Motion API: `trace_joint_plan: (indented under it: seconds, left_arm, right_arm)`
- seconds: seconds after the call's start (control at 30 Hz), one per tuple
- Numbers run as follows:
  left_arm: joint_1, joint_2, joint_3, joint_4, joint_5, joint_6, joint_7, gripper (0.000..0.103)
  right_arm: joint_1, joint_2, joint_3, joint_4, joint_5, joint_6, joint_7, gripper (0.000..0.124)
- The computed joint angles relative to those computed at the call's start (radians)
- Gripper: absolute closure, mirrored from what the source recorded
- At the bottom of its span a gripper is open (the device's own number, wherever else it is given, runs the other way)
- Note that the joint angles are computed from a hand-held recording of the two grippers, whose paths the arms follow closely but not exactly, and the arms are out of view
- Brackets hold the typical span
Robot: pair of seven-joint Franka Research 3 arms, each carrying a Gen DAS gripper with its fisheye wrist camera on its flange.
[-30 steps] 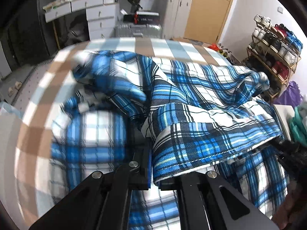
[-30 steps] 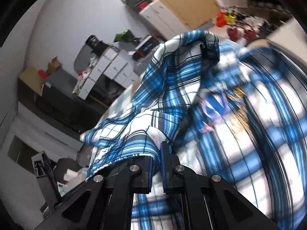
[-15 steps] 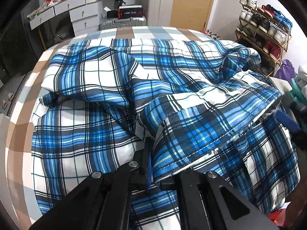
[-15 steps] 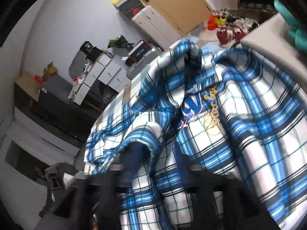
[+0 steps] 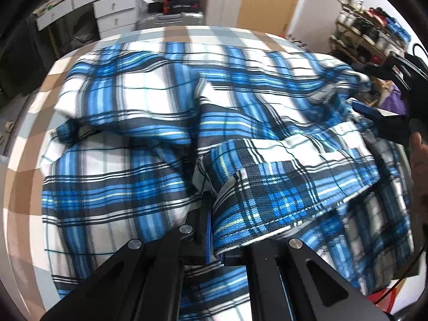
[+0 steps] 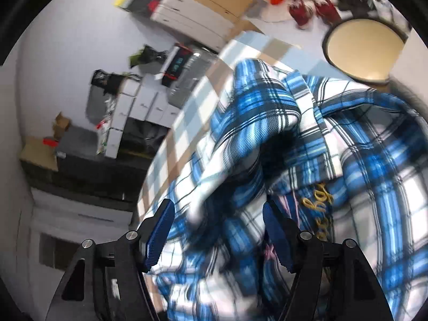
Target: Fold large clothes
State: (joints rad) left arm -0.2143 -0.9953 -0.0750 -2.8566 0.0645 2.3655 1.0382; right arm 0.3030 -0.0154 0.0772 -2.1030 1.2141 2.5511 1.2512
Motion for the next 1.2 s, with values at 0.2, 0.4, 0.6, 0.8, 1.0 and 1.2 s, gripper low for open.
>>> trace_joint_plan:
  seconds: [0.2, 0.4, 0.6, 0.8, 1.0, 1.2]
  left_arm:
    - [-0.006, 0.023, 0.017, 0.009, -0.026, 0.007, 0.011, 0.103]
    - [-0.007, 0.065, 0.002, 0.023, -0.028, 0.030, -0.009, 0.103]
    - [-0.009, 0.060, -0.015, 0.019, -0.017, 0.031, -0.008, 0.103]
    - [-0.018, 0.073, -0.030, 0.028, 0.009, 0.029, -0.018, 0.103]
    - [-0.034, 0.071, -0.017, 0.032, 0.003, 0.029, -0.006, 0.103]
    - [-0.050, -0.031, -0.042, -0.006, 0.030, 0.065, 0.006, 0.103]
  right_arm:
    - [0.004, 0.031, 0.007, 0.044, -0.143, 0.016, 0.059, 0.104]
    - [0.003, 0.005, 0.008, 0.055, -0.479, 0.055, 0.206, 0.121]
    - [0.006, 0.065, 0.006, 0.114, -0.906, -0.003, 0.408, 0.120]
    - [0.010, 0.091, 0.000, 0.109, -0.961, -0.053, 0.479, 0.100]
    - [0.000, -0.011, -0.001, 0.052, -1.068, -0.073, 0.487, 0.079]
    - [0.018, -0.141, 0.004, -0.025, -0.929, 0.003, 0.357, 0.070]
